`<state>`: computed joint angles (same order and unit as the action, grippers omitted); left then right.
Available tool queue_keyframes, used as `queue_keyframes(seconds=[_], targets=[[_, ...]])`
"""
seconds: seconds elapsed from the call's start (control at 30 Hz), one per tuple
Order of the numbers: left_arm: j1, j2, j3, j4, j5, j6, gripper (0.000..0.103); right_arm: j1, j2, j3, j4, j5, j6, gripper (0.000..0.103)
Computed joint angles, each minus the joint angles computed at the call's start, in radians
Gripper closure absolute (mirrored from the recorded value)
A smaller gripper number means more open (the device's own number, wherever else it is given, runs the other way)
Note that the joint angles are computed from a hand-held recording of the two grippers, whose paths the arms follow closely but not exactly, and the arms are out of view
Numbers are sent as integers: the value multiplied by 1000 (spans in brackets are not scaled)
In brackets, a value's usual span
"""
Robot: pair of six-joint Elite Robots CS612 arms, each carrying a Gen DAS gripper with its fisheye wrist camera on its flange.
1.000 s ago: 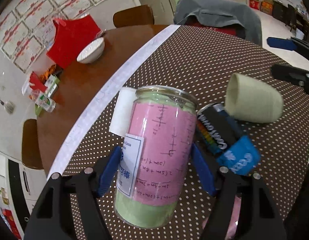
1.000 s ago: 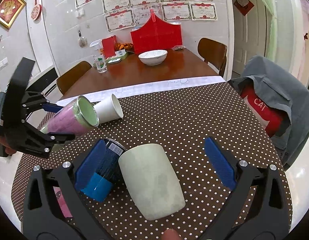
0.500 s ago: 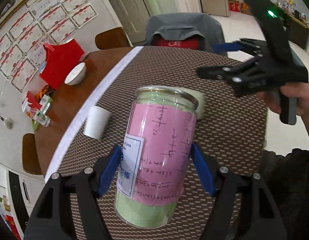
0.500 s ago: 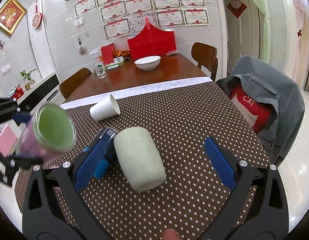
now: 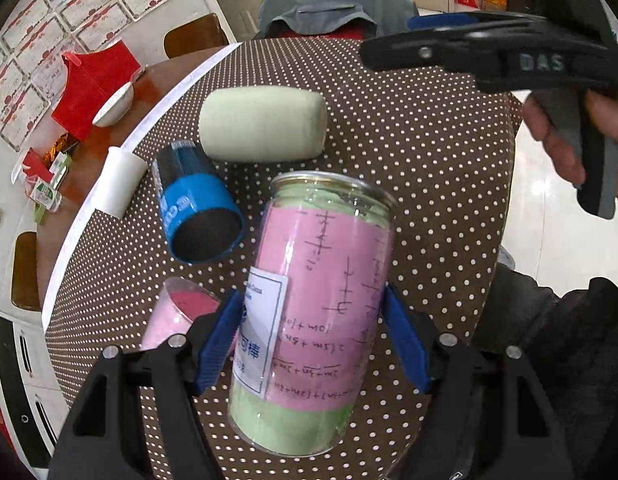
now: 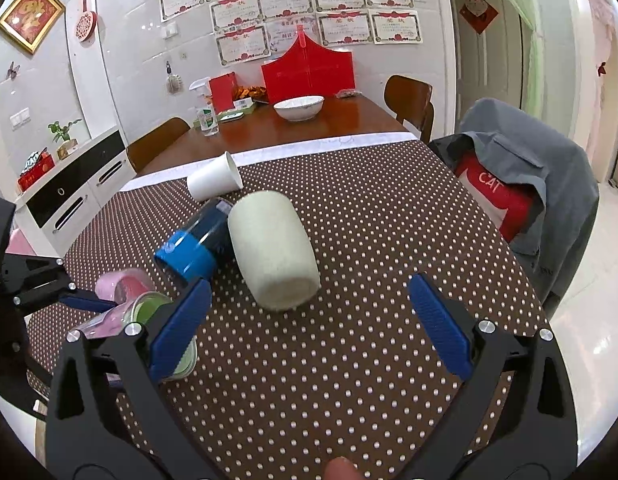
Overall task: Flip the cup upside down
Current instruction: 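Lift the pink-labelled jar with the left gripper and turn it, then lower the jar onto the tablecloth and open the left gripper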
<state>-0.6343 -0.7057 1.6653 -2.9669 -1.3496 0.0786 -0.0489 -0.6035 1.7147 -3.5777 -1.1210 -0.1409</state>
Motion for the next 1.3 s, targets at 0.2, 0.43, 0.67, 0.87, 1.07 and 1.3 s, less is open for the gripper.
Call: queue_keyframes(seconds=[0.2, 0.43, 0.67, 0.87, 1.07, 1.3], targets=[[-4, 9, 7, -8, 7, -5, 31, -1, 0, 17, -14, -5, -9, 6], [-23, 22, 19, -63, 100, 4, 29, 0, -3, 36, -29, -3, -23, 6], [-22, 20, 31, -93, 91, -27, 18, 3, -9, 55, -51, -2, -31, 6], [-26, 17, 35, -79, 122, -48, 17, 5, -13, 62, -56, -4, -38, 6], [-33, 12, 57, -137, 148, -60, 17, 7, -18, 71, -66, 5, -40, 6], [-54, -1, 108, -284, 230, -93, 17, 6, -28, 85, -82, 40, -56, 6]])
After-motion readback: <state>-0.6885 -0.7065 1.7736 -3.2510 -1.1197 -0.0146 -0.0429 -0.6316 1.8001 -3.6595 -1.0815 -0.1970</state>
